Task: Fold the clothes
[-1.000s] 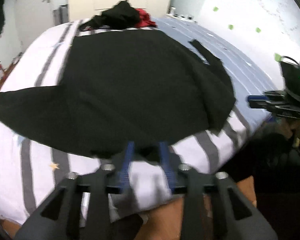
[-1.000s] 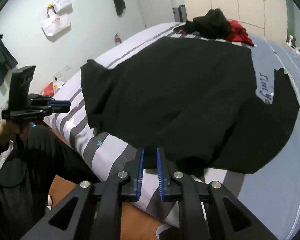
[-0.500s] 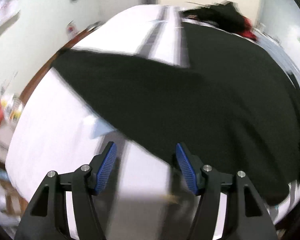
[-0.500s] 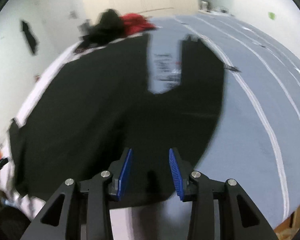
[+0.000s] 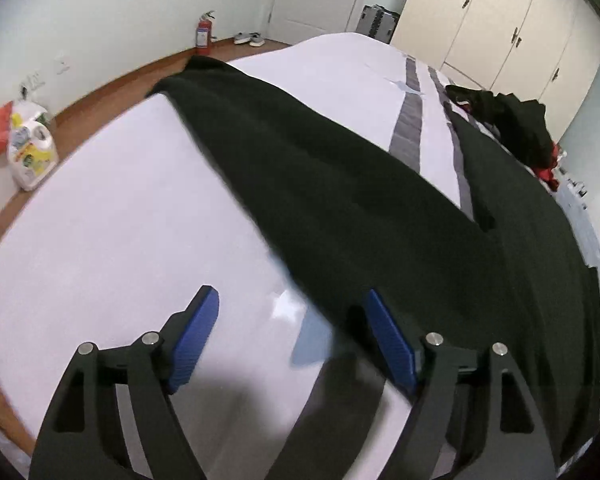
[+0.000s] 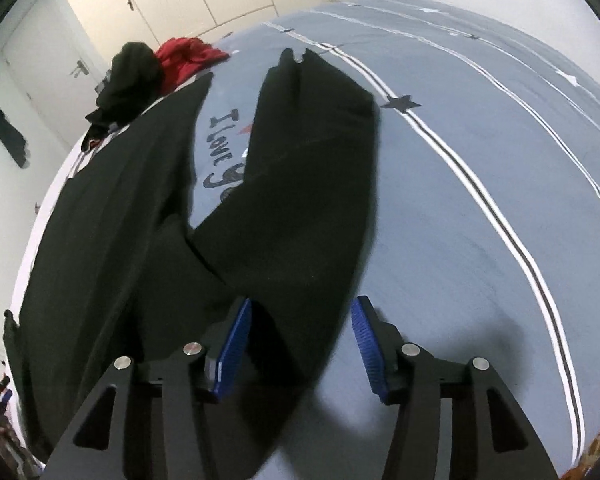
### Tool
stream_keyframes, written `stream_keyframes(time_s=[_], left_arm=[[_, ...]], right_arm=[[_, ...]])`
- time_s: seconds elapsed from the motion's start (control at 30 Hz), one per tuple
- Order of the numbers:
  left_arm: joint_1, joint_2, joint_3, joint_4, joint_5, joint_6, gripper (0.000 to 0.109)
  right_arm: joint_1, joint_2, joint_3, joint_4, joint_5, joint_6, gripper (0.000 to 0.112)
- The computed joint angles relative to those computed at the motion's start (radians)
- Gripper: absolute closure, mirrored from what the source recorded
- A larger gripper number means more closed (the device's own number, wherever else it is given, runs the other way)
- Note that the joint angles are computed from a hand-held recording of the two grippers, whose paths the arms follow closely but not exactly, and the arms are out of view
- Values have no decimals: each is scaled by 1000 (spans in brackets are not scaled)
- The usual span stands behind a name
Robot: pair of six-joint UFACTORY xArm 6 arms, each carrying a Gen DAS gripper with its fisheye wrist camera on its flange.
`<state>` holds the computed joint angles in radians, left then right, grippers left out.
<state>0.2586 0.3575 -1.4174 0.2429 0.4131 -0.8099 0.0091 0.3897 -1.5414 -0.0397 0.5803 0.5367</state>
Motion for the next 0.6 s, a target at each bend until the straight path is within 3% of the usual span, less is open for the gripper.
stream_keyframes(time_s=[0.17, 0.23, 0.3, 0.33, 0.37, 0.47, 0.6], left_arm=[[-14, 147, -212, 48, 121, -11, 34], [-14, 174, -239, 85, 116, -24, 34], [-16, 189, -254, 125, 102, -26, 56], [-16, 191, -260, 142, 104, -31, 89], [-15, 192, -263, 157, 104, -36, 102], [3, 160, -221, 173, 47, -74, 105], [27, 92, -171, 304, 29, -169, 106]], right_arm=[[13, 104, -142, -66, 104, 41, 60], [15, 118, -162, -86, 117, 61, 59], [16, 119, -160, -102, 109, 72, 60], [18, 116, -153, -113, 104, 72, 61], [19, 112, -144, -124, 92, 66, 71], [12, 101, -134, -141, 71, 72, 102], [-7, 34, -72, -201, 9, 141, 106]])
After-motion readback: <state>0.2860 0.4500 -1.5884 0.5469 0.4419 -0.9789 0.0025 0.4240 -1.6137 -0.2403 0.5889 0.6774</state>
